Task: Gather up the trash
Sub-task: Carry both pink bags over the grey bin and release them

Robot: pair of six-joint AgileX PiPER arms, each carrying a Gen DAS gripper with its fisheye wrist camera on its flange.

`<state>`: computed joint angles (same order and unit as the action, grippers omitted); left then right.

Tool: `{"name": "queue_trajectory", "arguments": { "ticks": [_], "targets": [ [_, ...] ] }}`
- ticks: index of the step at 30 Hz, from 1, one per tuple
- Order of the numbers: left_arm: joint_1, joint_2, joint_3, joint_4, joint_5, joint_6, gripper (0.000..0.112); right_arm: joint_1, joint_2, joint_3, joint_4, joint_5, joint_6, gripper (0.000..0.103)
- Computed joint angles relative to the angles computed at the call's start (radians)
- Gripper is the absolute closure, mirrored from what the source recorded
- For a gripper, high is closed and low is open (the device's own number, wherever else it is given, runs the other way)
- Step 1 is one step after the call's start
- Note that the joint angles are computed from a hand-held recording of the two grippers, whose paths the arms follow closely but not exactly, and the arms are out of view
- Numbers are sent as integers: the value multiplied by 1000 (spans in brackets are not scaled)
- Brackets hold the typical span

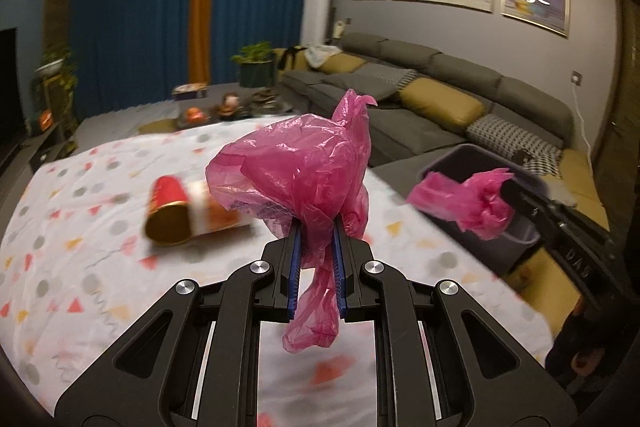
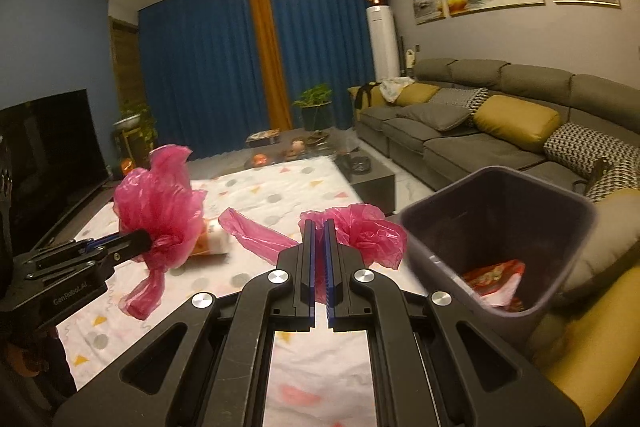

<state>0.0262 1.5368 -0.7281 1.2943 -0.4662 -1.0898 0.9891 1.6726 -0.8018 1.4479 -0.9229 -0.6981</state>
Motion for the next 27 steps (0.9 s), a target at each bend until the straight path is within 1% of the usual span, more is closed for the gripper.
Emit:
{"name": "queue_trajectory", "arguments": {
  "ticks": [4,8,10,12,15,17,19,22,24,27],
  "targets": [
    [-152,10,-39,-61,60,9,99,-29,-63,79,8,-37,16,98],
    [-297,65,-113,-136,122,24,99,-62,-117,147,26,-78,16,98],
    [-353,104,-158,-159,141,24,99,-90,-141,176,25,-82,22,98],
    [-392,145,-197,-189,144,35,99,-132,-161,205,21,-80,30,98],
    [-460,218,-281,-203,170,19,99,-185,-183,237,5,-71,46,98],
    [-492,278,-351,-182,174,-20,99,-220,-188,254,-12,-60,66,98],
    [-520,322,-400,-185,194,-30,99,-257,-192,266,-25,-50,77,98],
    [-544,388,-468,-147,205,-85,98,-289,-194,286,-45,-47,97,98],
    [-558,424,-508,-80,220,-160,98,-318,-189,292,-65,-30,111,98],
    [-573,466,-549,6,223,-249,97,-369,-177,289,-95,1,123,98]
  ]
}}
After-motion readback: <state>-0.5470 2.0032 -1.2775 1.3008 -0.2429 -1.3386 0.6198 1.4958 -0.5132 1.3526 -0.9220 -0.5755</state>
